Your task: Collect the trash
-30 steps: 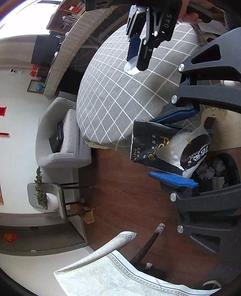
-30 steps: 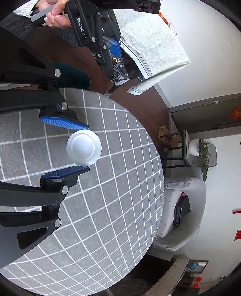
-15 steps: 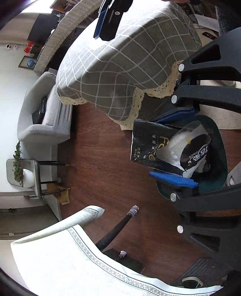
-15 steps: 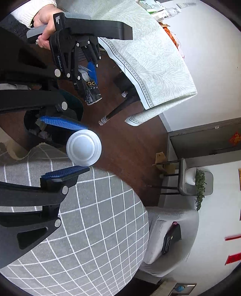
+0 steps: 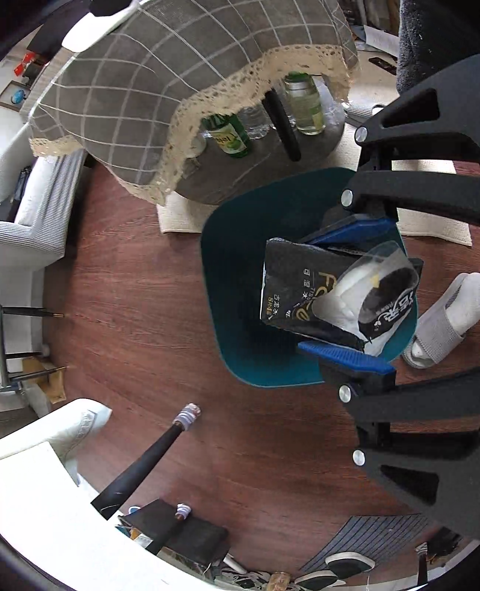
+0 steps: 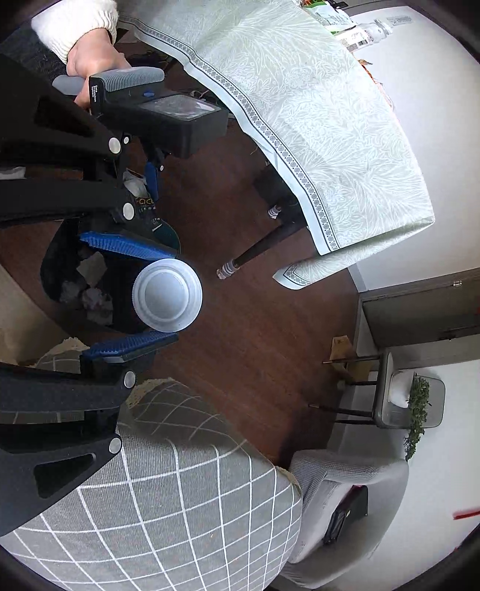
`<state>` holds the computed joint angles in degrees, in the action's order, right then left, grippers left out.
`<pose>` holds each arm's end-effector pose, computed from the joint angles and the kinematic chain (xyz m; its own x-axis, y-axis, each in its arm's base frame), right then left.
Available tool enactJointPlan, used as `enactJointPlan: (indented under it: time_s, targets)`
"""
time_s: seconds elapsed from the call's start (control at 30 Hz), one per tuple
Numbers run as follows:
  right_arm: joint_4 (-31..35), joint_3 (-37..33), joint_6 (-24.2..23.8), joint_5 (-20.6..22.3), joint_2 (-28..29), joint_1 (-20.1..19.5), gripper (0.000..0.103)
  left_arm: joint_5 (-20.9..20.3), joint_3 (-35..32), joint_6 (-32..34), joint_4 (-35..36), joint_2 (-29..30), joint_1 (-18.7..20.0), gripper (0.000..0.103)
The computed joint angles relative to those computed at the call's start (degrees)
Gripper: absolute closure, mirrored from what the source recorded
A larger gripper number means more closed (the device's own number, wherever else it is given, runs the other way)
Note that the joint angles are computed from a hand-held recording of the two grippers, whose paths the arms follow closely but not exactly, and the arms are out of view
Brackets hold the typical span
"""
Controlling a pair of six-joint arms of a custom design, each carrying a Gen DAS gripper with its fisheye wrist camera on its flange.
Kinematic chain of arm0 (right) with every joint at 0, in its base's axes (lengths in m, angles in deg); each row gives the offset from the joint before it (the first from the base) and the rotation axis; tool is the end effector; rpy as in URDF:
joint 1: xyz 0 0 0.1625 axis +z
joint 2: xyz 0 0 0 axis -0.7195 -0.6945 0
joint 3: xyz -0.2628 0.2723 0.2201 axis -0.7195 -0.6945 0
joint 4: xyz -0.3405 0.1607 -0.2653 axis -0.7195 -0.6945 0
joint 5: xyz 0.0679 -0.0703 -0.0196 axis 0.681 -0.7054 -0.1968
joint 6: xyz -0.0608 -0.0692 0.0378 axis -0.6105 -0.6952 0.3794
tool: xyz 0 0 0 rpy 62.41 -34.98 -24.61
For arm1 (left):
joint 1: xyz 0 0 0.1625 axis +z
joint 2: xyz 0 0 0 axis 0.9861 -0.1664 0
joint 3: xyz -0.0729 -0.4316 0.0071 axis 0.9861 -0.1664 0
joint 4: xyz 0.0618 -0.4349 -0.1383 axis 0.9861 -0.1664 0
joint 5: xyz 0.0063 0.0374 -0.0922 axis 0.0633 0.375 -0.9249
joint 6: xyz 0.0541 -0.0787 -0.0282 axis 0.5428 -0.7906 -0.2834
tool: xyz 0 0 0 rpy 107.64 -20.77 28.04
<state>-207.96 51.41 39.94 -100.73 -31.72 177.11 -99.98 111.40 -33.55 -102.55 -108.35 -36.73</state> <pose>0.4338 -0.3781 0.1355 -0.7558 -0.4021 0.5169 -0.6124 0.7135 -0.3403 -0.1155 -0.3797 0.3168 -0.7165 0.2823 -0.6379 0.4245 0.9021 -0.0775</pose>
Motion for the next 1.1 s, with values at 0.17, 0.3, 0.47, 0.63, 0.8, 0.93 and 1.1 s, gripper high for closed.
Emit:
enactJointPlan:
  time_s: [0.17,0.3,0.47,0.63,0.8,0.93,1.1]
  targets:
    - [2.3,-1.3,0.6,1.2,2.1,-0.5,0.063,0.5,0.5,1.4,0.6,-1.0,0.5,0.038]
    - [4.4,-2.2,1.1,1.5,3.6,-0.9,0.063,0.7,0.5,1.8,0.2,-2.4,0.6,0.037]
    - [6.7,-2.8,2.4,2.3,4.9,-1.5,0.063,1.5,0.2,1.6,-0.6,-3.8,0.3,0.035]
    - [9.8,-3.5,3.5,3.1,6.6,-2.2,0.063,2.7,-0.7,1.2,-2.3,-4.7,-0.2,0.035]
    - [13.6,-4.3,4.4,3.7,8.2,-3.0,0.063,4.5,-1.5,1.0,-3.7,-5.9,-1.4,0.035]
    - [15.8,-4.4,4.6,3.8,9.2,-3.3,0.063,5.3,-2.4,2.3,-4.7,-6.1,-2.7,0.044]
    - [17.6,-4.3,5.0,4.2,10.1,-3.6,0.063,5.4,-3.5,3.1,-6.1,-6.8,-4.7,0.056]
